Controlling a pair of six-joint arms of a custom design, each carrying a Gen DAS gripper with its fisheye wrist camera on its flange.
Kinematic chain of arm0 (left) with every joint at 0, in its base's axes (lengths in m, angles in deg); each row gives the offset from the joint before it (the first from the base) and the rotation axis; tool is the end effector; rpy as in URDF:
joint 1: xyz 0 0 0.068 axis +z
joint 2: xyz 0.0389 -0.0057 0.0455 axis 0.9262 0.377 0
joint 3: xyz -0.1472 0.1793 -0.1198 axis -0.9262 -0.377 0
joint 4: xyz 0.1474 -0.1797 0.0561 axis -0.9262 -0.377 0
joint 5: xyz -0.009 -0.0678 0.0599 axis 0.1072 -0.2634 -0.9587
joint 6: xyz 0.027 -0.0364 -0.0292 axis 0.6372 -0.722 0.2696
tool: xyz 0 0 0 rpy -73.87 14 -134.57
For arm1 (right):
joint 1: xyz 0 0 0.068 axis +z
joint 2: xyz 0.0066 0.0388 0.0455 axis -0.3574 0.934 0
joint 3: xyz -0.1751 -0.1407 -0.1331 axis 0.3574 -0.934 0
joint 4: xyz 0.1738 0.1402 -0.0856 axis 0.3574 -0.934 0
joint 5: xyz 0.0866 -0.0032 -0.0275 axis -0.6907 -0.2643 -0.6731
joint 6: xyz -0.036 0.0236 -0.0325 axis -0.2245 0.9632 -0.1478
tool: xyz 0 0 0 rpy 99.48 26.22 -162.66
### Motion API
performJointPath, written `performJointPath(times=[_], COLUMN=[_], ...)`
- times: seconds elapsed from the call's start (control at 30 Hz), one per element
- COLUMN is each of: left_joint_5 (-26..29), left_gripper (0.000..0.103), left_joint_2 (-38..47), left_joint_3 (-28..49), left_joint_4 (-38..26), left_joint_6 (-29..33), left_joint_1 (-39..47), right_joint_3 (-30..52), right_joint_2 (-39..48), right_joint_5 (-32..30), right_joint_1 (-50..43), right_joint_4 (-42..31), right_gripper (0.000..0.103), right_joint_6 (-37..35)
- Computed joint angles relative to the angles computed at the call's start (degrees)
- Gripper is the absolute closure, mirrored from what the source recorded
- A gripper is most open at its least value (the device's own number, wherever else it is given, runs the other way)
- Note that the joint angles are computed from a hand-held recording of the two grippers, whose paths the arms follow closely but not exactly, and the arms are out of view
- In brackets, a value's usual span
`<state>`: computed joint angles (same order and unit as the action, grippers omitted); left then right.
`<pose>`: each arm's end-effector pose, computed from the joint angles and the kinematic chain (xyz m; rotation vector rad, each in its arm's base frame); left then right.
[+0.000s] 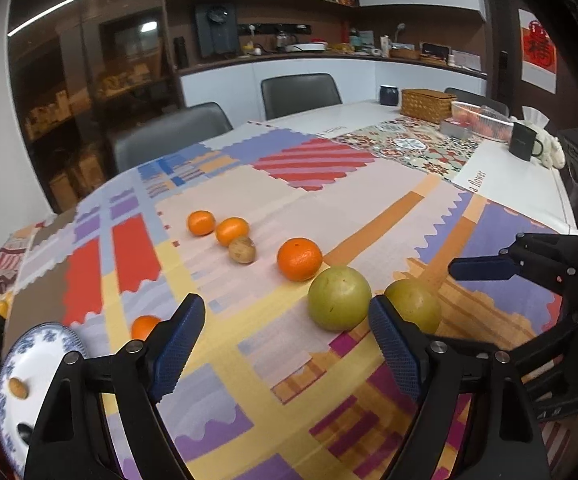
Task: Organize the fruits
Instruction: 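Move both tools back toward the two large yellow-green grapefruits, then grasp one grapefruit with the left tool while the right tool grasps the other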
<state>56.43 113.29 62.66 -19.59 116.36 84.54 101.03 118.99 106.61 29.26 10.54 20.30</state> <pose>0.2383 0.0486 0.1461 0.8236 2.1206 -0.2745 0.1686 0.1761 0.1316 -0.0943 2.3790 0.0808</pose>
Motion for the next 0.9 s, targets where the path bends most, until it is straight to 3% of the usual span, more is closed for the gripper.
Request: performJointPath(times=[0.3, 0.4, 0.5, 0.77, 0.9], left_joint_5=[-0.73, -0.53, -0.74, -5.27, -8.22], left_gripper=[0.032, 0.032, 0.032, 0.035, 0.044], left_joint_2=[9.41, 10.84, 11.45, 11.44, 12.57], left_joint_3=[6.26, 7.87, 8.48, 6.23, 5.82], left_joint_4=[-4.15, -5.31, -5.68, -1.18, 0.87], left_joint_6=[4.61, 4.09, 3.54, -0.56, -3.66], left_joint_1=[-3.62, -4.36, -5.44, -10.08, -12.7], right_joint_3=[1.5, 1.55, 1.1, -2.69, -4.65], right_joint_2=[6.12, 7.22, 7.49, 2.85, -0.04], right_joint_5=[-1.63, -3.04, -6.12, -5.04, -4.82], right_joint_1=[-2.21, -3.39, -4.9, -6.71, -8.96], right_joint_4=[3.64, 5.16, 6.94, 5.5, 4.2], right_gripper=[0.032, 0.037, 0.052, 0.053, 0.053], right_joint_6=[-1.72, -2.47, -3.45, -0.88, -0.19])
